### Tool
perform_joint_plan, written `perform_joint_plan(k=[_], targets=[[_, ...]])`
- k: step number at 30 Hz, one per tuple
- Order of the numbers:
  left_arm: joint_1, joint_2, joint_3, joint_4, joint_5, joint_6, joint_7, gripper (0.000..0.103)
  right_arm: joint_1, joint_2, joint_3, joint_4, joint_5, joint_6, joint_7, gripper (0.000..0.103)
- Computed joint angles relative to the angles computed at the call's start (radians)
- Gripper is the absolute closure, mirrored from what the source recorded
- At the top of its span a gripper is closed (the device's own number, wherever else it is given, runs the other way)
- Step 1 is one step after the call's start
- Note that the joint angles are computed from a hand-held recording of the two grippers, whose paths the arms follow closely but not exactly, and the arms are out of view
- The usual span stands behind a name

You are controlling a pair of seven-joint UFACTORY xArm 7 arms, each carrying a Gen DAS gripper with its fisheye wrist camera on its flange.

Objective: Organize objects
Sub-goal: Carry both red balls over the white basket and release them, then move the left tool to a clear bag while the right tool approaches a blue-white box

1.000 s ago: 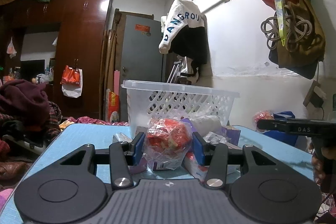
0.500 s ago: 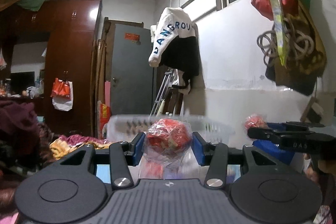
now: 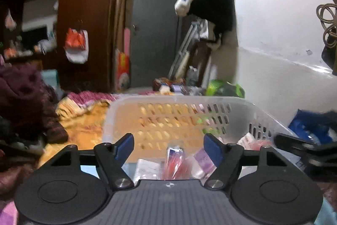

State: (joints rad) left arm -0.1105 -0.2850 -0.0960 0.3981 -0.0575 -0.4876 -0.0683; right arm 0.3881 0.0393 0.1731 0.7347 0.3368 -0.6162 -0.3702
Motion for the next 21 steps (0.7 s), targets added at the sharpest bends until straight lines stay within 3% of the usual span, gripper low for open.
perform_joint_plan(k=[3,4,5,8,10,11,14,17,18,20,21], targets=[[-0.018,-0.109,0.033,-0.144,0.065,-0.082,0.015,0.022,-0.046,-0.095,-0.032,-0.153,-0.240,-0.066,0.227,0.000],[-0.005,-0.166,0.012,-0.213,0.061,-0.113,0.040,0.016,-0.061,-0.106,-0.047,-0.185,-0.308,-0.085,0.292,0.000],[0.008,-0.215,-0.016,-0.266,0.041,-0.127,0.058,0.011,-0.071,-0.116,-0.051,-0.215,-0.336,-0.088,0.324,0.000],[0.036,-0.353,-0.094,-0.404,-0.031,-0.124,0.077,0.011,-0.095,-0.111,-0.055,-0.238,-0.393,0.015,0.362,0.000],[0.003,-0.398,-0.020,-0.485,0.036,-0.189,0.072,0.011,-0.106,-0.077,-0.055,-0.226,-0.422,0.039,0.386,0.003],[0.005,-0.421,-0.017,-0.505,0.040,-0.171,0.074,0.011,-0.113,-0.062,-0.059,-0.217,-0.452,0.048,0.418,0.005],[0.065,-0.426,-0.092,-0.473,-0.025,-0.009,0.056,0.011,-0.135,-0.016,-0.063,-0.172,-0.544,0.082,0.522,0.012],[0.114,-0.349,-0.102,-0.414,-0.039,0.048,0.040,0.011,-0.130,-0.009,-0.048,-0.169,-0.507,0.101,0.506,0.021],[0.110,-0.330,-0.081,-0.409,-0.032,0.036,0.033,0.011,-0.129,-0.006,-0.045,-0.166,-0.500,0.111,0.499,0.028],[0.077,-0.323,0.002,-0.412,0.001,0.030,0.026,0.011,-0.117,-0.016,-0.039,-0.178,-0.441,0.124,0.450,0.028],[0.085,-0.335,-0.008,-0.416,-0.008,0.040,0.016,0.011,-0.103,-0.024,-0.031,-0.188,-0.379,0.124,0.397,0.029]])
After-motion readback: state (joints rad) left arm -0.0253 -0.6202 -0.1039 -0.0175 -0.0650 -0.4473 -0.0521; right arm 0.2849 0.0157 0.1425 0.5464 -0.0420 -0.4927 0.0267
